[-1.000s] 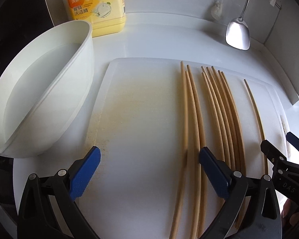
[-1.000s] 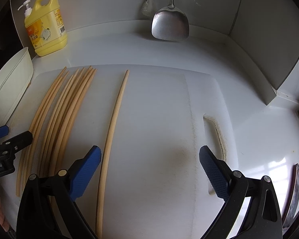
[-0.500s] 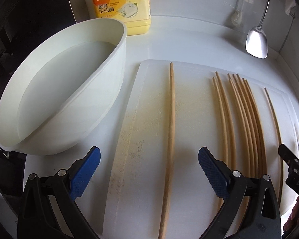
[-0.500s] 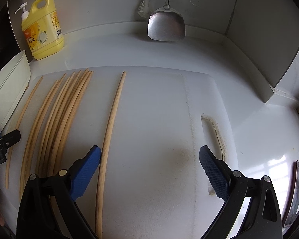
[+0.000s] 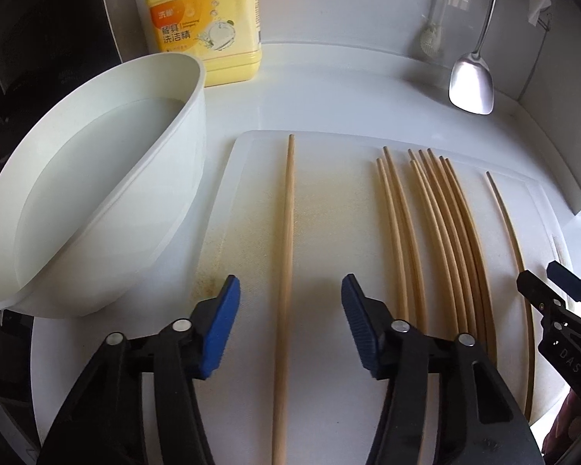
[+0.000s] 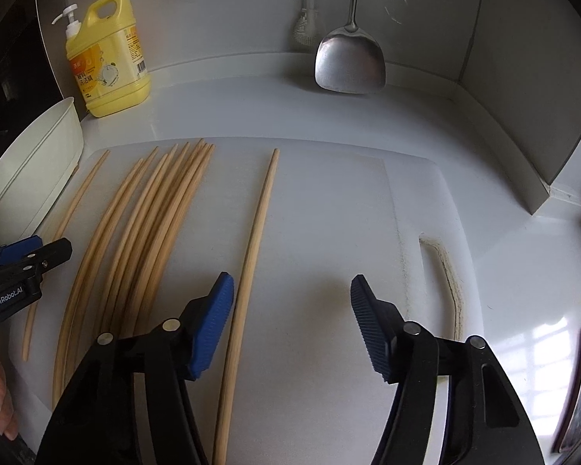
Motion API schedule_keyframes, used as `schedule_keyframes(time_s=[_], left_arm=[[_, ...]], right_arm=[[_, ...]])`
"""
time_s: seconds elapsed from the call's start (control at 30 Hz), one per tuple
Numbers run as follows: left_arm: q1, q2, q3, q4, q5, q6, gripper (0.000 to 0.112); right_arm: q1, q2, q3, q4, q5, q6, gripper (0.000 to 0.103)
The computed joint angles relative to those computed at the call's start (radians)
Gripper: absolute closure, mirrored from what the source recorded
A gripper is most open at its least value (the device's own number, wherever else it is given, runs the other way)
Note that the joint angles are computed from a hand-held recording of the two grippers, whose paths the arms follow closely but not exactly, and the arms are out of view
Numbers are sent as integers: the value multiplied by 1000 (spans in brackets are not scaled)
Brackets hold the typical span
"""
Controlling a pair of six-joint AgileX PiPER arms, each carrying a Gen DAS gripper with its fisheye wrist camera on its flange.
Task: Organize utensils
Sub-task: 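Close the right tool on the separated wooden chopstick, then carry the chopstick over the water basin and open the right tool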
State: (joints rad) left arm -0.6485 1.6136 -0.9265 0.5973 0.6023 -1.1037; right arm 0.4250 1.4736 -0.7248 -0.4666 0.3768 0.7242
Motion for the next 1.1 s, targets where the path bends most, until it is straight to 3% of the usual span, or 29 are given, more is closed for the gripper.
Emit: schedule_keyframes(time_s=[0.07,0.17,0.27,0.33,0.37,0.5,0.73,0.9,1.1], left_arm=[[-6,6,-11,-13,-2,24,78],[-9,15,-27,-30,-4,51,88],[-11,20,-38,-40,-3,67,95],[-7,21,-41,-57,-8,88,101],[-6,21,-43,-64,-9,96,105],[-2,14,-36,-78,-15,115,105],[1,-34,-24,-155,-3,185,105],[21,-109,-26,-226,28,267,105],[85,-243,-45,-267,99,356,105]], right_arm=[[8,3,-5,4,3,-9,50],[23,7,-17,12,8,-28,60],[40,13,-29,14,12,-44,75],[51,16,-35,16,15,-51,93],[57,16,-36,2,19,-36,95],[45,4,-29,53,14,-75,96],[-24,-50,-8,302,14,-269,97],[2,-126,-41,328,88,-274,97],[119,-149,-187,307,184,-226,97]])
